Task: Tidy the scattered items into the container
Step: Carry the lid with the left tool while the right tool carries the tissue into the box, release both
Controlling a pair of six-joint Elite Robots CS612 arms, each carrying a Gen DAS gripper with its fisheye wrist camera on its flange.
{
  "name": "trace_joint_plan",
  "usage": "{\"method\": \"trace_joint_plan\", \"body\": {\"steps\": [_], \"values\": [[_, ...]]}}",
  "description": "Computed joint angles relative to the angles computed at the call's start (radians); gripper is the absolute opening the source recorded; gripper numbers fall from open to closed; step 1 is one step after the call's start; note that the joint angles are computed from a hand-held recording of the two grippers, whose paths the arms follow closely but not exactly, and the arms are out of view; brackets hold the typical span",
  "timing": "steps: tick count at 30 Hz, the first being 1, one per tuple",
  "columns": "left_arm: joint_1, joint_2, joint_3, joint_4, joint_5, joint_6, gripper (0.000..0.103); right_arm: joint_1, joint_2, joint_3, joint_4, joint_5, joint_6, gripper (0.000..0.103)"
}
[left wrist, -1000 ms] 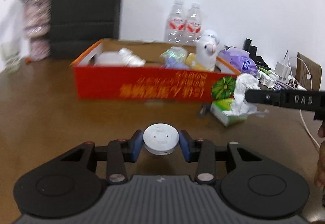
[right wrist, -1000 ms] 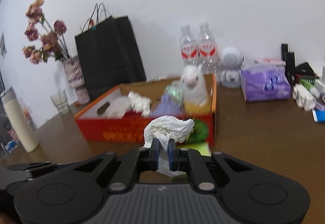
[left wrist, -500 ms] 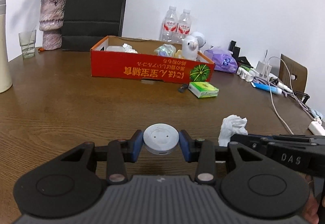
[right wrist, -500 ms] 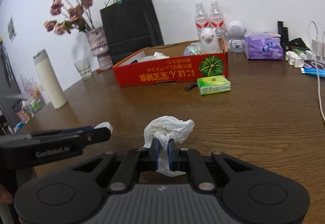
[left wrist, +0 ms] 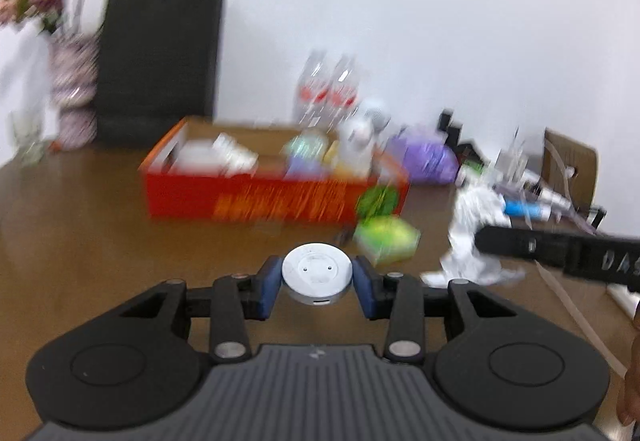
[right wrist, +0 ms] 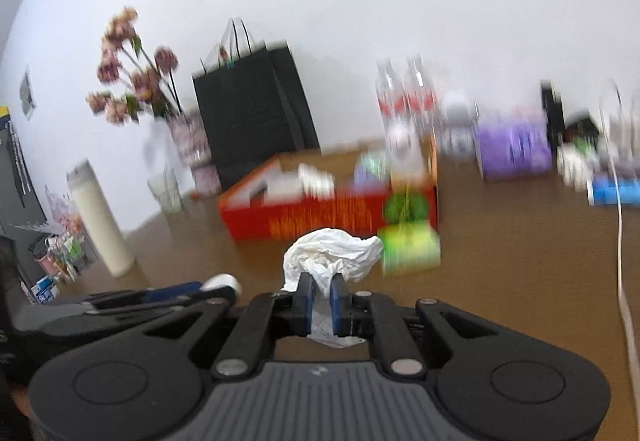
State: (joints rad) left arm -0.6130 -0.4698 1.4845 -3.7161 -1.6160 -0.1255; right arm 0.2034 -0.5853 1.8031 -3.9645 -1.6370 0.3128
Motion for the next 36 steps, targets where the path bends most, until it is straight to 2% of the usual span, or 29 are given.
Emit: {"method": "trace_joint_plan", "body": {"steps": [3, 4, 6, 9, 13, 15, 17, 20, 21, 22, 24, 27, 29, 32, 34, 36], "values": [[0.005, 0.031, -0.124, 0.059, -0.067, -0.018, 0.040, -0.033, -0.033, -0.054, 0.031, 0.038, -0.055, 0.008], [0.003, 0.045, -0.169, 0.091, -0.068, -0.016, 0.040, -0.042, -0.043, -0.079, 0.059, 0.042, -0.067, 0.008], [-0.008, 0.073, -0.250, 0.165, -0.026, 0.007, 0.040, -0.061, -0.059, -0.139, 0.167, 0.054, -0.076, 0.008], [-0.014, 0.112, -0.358, 0.280, -0.015, -0.021, 0.040, -0.093, -0.058, -0.241, 0.363, 0.105, -0.063, 0.008], [-0.022, 0.170, -0.492, 0.401, 0.002, -0.027, 0.040, -0.113, -0.024, -0.385, 0.583, 0.148, -0.094, 0.008], [-0.017, 0.200, -0.562, 0.475, -0.022, -0.057, 0.040, -0.121, -0.004, -0.458, 0.700, 0.172, -0.116, 0.008], [-0.008, 0.232, -0.631, 0.530, -0.062, -0.075, 0.046, -0.124, 0.022, -0.535, 0.816, 0.174, -0.136, 0.008], [0.001, 0.247, -0.664, 0.547, -0.051, -0.065, 0.051, -0.126, 0.066, -0.631, 0.946, 0.141, -0.161, 0.009], [0.006, 0.247, -0.666, 0.543, -0.050, -0.060, 0.061, -0.128, 0.081, -0.658, 0.982, 0.140, -0.165, 0.009], [0.011, 0.248, -0.670, 0.537, -0.056, -0.055, 0.073, -0.131, 0.094, -0.680, 1.007, 0.151, -0.165, 0.009], [0.026, 0.241, -0.657, 0.496, -0.071, -0.032, 0.077, -0.138, 0.116, -0.713, 1.039, 0.181, -0.157, 0.010], [0.048, 0.235, -0.647, 0.456, -0.015, -0.027, 0.080, -0.141, 0.142, -0.749, 1.056, 0.216, -0.155, 0.011], [0.065, 0.244, -0.676, 0.494, 0.018, -0.077, 0.080, -0.136, 0.156, -0.767, 1.064, 0.224, -0.165, 0.011], [0.092, 0.275, -0.736, 0.555, -0.047, -0.122, 0.080, -0.127, 0.172, -0.789, 1.081, 0.243, -0.187, 0.011], [0.096, 0.295, -0.757, 0.549, -0.034, -0.142, 0.083, -0.117, 0.184, -0.809, 1.109, 0.229, -0.216, 0.011], [0.096, 0.309, -0.797, 0.627, -0.012, -0.151, 0.082, -0.108, 0.202, -0.842, 1.146, 0.200, -0.232, 0.011]]}}
